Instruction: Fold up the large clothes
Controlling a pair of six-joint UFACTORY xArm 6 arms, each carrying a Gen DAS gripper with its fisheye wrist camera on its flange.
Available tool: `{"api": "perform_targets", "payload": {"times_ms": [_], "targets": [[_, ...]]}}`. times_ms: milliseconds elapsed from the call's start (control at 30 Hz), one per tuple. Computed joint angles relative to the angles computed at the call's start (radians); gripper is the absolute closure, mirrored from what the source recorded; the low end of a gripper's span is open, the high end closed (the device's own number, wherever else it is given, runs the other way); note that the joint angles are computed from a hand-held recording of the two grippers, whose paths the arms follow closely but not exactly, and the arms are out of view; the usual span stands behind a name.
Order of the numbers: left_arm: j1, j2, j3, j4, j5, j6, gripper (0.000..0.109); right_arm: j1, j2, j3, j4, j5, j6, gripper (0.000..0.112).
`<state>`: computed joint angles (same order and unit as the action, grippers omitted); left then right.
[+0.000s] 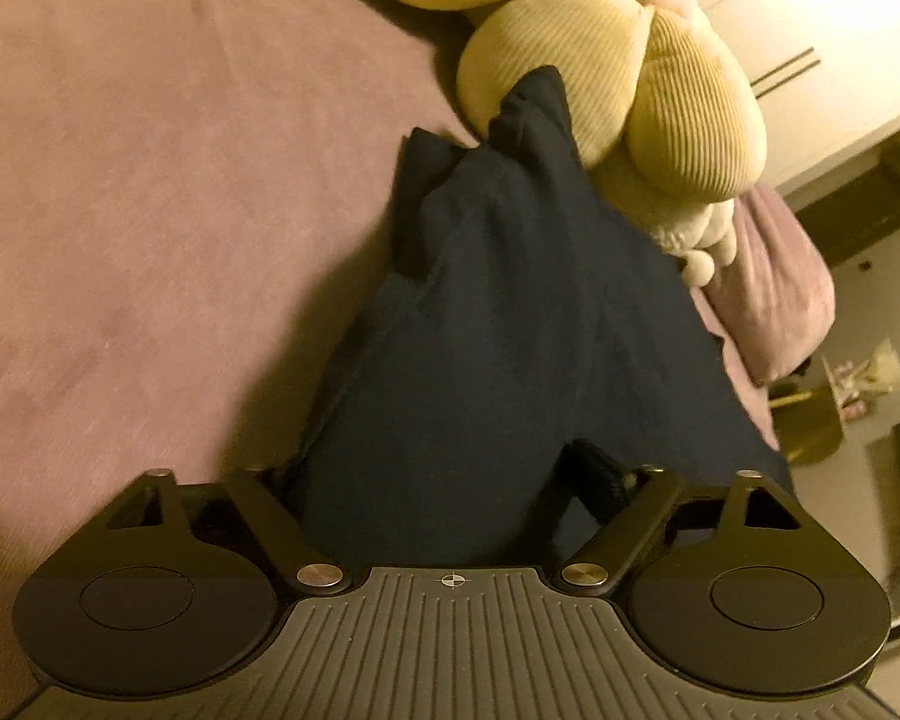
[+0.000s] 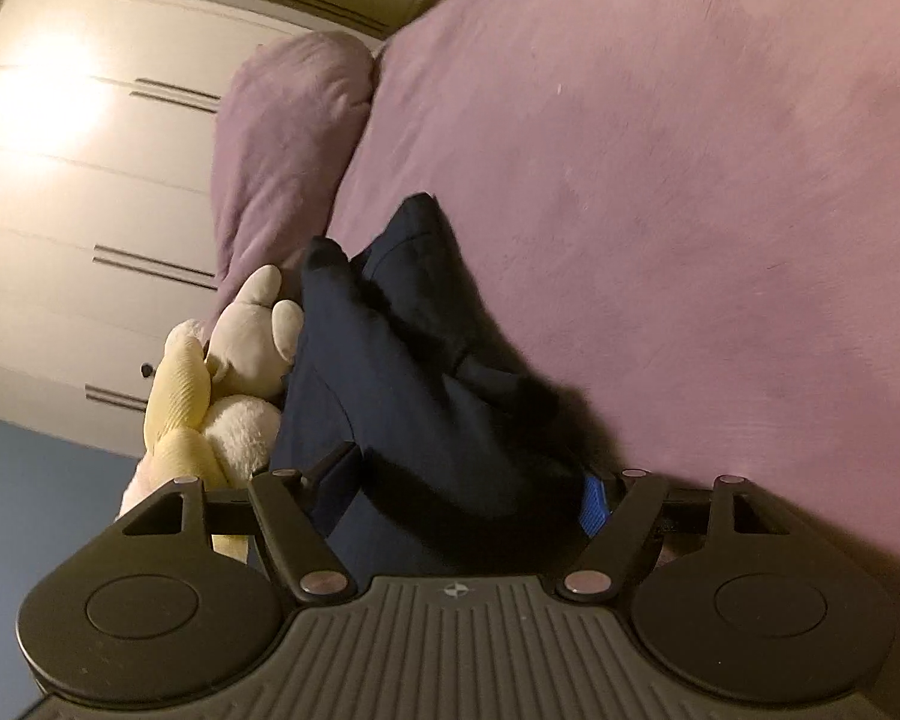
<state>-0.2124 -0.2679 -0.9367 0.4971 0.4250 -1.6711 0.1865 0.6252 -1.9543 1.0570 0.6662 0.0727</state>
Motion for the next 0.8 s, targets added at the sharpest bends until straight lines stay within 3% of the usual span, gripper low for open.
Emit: {"api": "perform_targets", "payload": {"times_ms": [67,100,133,167,233,400,500,600,700,767,800], "targets": [[0.004,-0.001,0.002,-0.019,-0.021,0.003,0.051,0.012,0.027,-0.038,-0.025,-0.016,0.055,0.039],[0.006,-0.008,0.006,-0.033,-0.036,0.008,0.056,0.017,0.037,-0.052,-0.026,-0.02,0.065,0.044],[0.006,-0.02,0.01,-0.025,-0.043,0.0,0.064,0.021,0.058,-0.083,-0.069,-0.011,0.114,0.06],[0.003,-0.039,0.018,-0.011,-0.047,-0.01,0.069,0.025,0.071,-0.102,-0.095,0.0,0.152,0.066],[-0.002,-0.07,0.02,0.01,-0.05,-0.014,0.073,0.028,0.042,-0.056,-0.053,-0.016,0.146,0.079],[-0.062,-0.218,0.049,0.007,0.019,0.052,0.075,0.019,-0.073,0.07,0.092,-0.017,0.004,0.086],[-0.156,-0.388,0.114,-0.008,0.152,0.092,0.075,-0.001,-0.208,0.233,0.173,0.015,-0.089,0.087],[-0.313,-0.548,0.175,0.004,0.364,0.011,0.072,-0.038,-0.407,0.477,0.188,0.075,-0.174,0.086],[-0.48,-0.591,0.168,0.025,0.618,-0.095,0.058,-0.06,-0.625,0.718,0.067,0.112,-0.209,0.085],[-0.582,-0.594,0.15,0.09,0.742,-0.186,0.045,-0.064,-0.762,0.862,0.018,0.091,-0.244,0.078],[-0.639,-0.582,0.125,0.136,0.808,-0.254,0.041,-0.069,-0.806,0.905,0.012,0.083,-0.237,0.07]]}}
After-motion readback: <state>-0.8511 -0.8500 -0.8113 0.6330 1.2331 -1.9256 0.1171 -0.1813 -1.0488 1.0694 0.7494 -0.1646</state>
